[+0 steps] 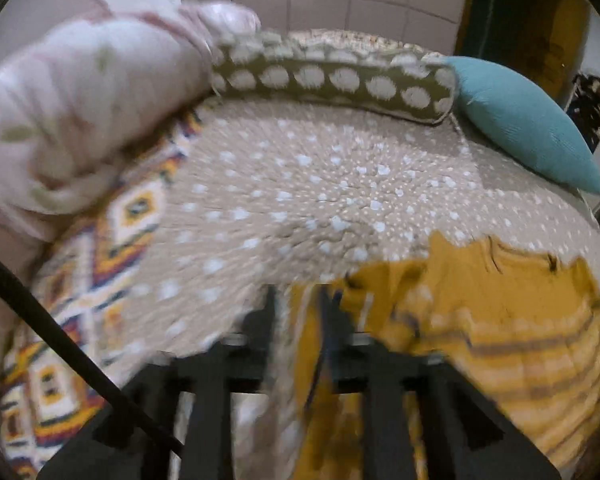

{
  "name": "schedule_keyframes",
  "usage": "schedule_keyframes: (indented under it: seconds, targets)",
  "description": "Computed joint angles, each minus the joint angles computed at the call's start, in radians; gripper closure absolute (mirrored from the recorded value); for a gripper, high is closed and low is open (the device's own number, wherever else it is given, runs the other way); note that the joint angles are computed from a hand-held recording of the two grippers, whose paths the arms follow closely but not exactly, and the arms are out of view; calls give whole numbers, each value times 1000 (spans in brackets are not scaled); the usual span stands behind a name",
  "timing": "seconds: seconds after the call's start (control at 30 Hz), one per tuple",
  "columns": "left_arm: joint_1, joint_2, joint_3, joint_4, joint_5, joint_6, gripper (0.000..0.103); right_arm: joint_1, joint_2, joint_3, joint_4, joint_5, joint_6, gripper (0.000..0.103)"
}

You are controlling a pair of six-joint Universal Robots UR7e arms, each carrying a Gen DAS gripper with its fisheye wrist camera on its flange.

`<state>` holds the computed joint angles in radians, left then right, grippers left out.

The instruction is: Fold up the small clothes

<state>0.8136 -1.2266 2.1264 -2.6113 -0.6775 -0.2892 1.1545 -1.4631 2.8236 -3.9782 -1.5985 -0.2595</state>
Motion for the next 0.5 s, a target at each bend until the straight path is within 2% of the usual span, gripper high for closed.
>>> schedule_keyframes:
  seconds: [0.07, 0.17, 0.27, 0.37, 0.43, 0.5]
  targets:
    - [-63, -93, 93, -3, 22, -61, 39, 9, 2, -4, 5, -13, 0, 10]
    - [-148, -221, 214, 58, 10, -218, 35, 29, 9, -11, 10, -43, -2, 9]
    - [-239, -318, 345, 137, -2, -396, 34, 54, 11, -23, 29, -78, -6, 7]
    - [-306, -348, 445, 239, -18, -578, 34, 108, 33, -44, 40, -164, -7, 5]
    - [-315, -311, 480, 244, -50, -626, 34, 156, 49, -66, 64, -243, -13, 3]
    - [-383, -291, 552, 184, 21, -631, 29, 194, 68, -87, 81, -307, -18, 2]
